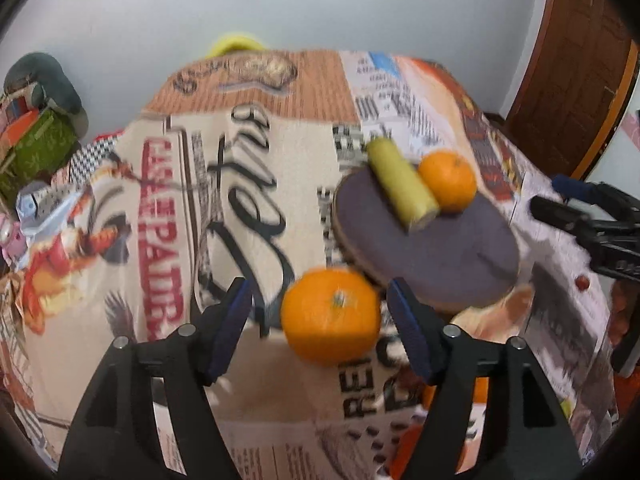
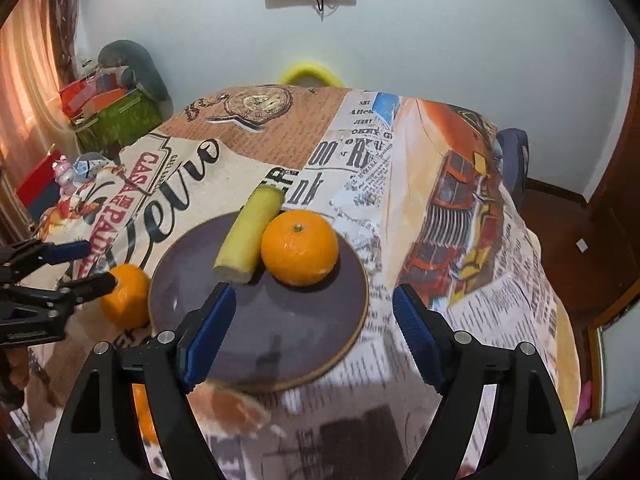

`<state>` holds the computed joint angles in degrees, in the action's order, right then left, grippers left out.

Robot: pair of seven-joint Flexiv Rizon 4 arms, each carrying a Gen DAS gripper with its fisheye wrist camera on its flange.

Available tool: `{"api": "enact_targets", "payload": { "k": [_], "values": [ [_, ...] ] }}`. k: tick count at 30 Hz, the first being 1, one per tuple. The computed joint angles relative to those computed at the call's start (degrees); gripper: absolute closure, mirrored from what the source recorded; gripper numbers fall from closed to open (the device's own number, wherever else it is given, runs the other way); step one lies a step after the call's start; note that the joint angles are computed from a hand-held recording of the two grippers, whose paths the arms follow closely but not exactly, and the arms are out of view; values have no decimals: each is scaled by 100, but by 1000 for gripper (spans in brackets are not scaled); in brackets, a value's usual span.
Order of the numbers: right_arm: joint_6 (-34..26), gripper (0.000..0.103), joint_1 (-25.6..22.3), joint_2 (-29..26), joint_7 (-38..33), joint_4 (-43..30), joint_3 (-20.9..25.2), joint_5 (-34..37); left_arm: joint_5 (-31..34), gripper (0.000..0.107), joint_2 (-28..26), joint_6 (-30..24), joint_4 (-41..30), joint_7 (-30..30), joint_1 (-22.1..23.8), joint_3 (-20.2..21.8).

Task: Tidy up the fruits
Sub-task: 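Grasp a second orange with the left gripper while the right grasps a yellow banana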

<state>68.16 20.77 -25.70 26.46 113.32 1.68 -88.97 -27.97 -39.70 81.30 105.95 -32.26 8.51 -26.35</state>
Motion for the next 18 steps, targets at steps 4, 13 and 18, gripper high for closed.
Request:
{"api": "enact_targets", "payload": {
  "k": [4,13,18],
  "values": [
    [1,24,25,60,498,179,76,-330,-23,37,-41,-214,85,52,21,66],
    [-116,24,169,113,660,553,254,-241,49,37,-257,-179,-92,-120,-206,240],
    [-379,24,317,126,487,663,340,95,58,42,-400,1,-157,-250,-199,128]
  ]
}}
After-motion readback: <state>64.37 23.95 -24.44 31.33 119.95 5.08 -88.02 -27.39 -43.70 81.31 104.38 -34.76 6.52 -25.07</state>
